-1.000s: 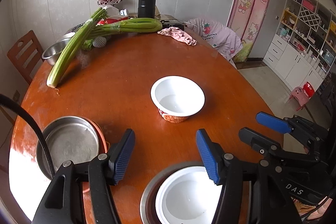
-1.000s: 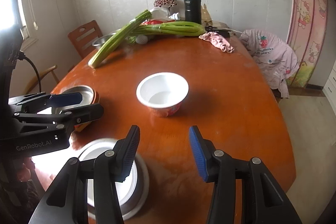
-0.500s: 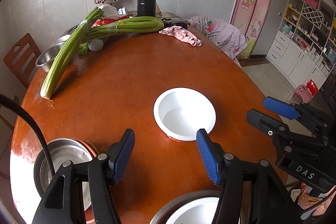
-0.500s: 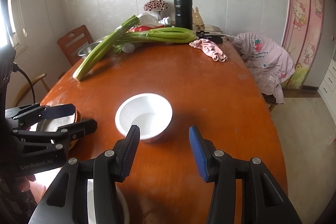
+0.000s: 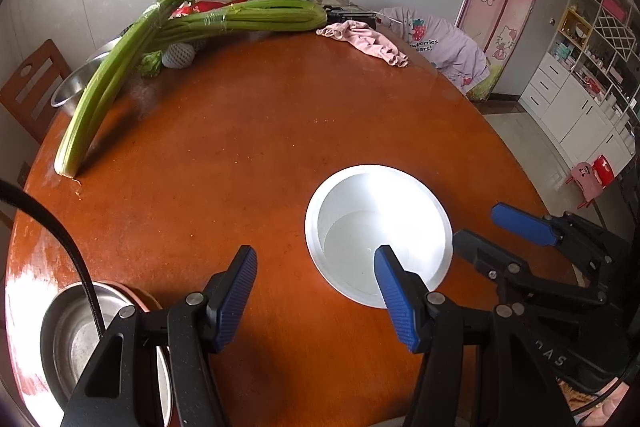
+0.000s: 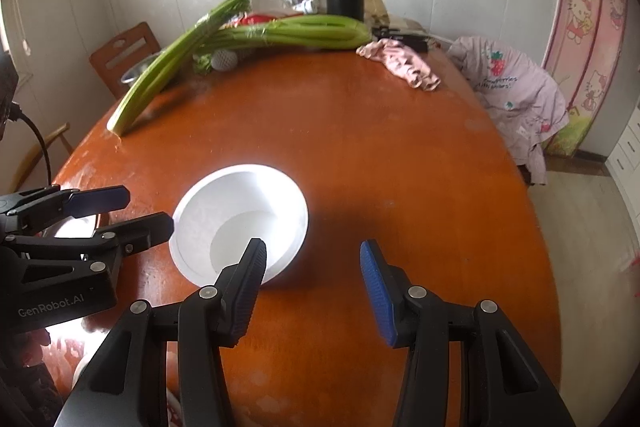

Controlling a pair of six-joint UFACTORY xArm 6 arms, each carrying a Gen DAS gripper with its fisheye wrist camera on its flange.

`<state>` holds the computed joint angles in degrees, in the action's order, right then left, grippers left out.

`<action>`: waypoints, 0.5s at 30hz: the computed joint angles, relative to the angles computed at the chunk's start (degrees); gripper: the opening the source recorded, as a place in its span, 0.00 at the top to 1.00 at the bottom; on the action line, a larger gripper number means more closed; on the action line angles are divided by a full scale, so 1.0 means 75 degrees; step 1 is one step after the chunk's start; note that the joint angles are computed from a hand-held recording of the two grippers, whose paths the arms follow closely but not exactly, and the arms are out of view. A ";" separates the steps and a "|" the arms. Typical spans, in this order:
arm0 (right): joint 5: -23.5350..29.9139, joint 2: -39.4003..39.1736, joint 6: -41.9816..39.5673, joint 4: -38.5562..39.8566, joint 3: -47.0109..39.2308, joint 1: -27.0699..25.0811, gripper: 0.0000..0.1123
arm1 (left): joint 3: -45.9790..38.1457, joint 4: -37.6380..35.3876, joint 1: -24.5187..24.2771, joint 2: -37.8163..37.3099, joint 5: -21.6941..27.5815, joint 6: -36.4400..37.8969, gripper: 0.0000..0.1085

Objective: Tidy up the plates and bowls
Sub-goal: 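Grasp the rim of the small red-printed white bowl with the left tool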

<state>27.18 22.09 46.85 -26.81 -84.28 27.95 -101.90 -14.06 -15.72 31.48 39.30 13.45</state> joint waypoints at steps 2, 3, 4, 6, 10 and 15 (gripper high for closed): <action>0.0021 0.0202 -0.0177 0.0180 -0.0180 0.0012 0.55 | -0.0190 -0.0040 0.0014 0.0150 0.0121 -0.0004 0.44; 0.0029 0.0310 -0.0325 0.0301 -0.0285 0.0011 0.55 | -0.0302 -0.0006 0.0018 0.0235 0.0193 -0.0067 0.44; 0.0030 0.0407 -0.0494 0.0485 -0.0374 0.0010 0.55 | -0.0354 -0.0010 0.0024 0.0276 0.0215 -0.0076 0.44; 0.0114 0.0584 -0.0784 0.0818 -0.0576 0.0008 0.55 | -0.0437 -0.0029 0.0035 0.0367 0.0253 -0.0120 0.44; 0.0152 0.0788 -0.1368 0.1338 -0.0771 0.0026 0.55 | -0.0711 -0.0065 0.0051 0.0592 0.0460 -0.0187 0.44; 0.0023 0.0917 -0.2279 0.2152 -0.0841 0.0104 0.55 | -0.0925 -0.0249 0.0084 0.0747 0.0616 -0.0088 0.44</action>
<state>27.35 28.97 29.75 -10.67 -90.59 28.73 -108.85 -15.93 -15.09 37.08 43.92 12.79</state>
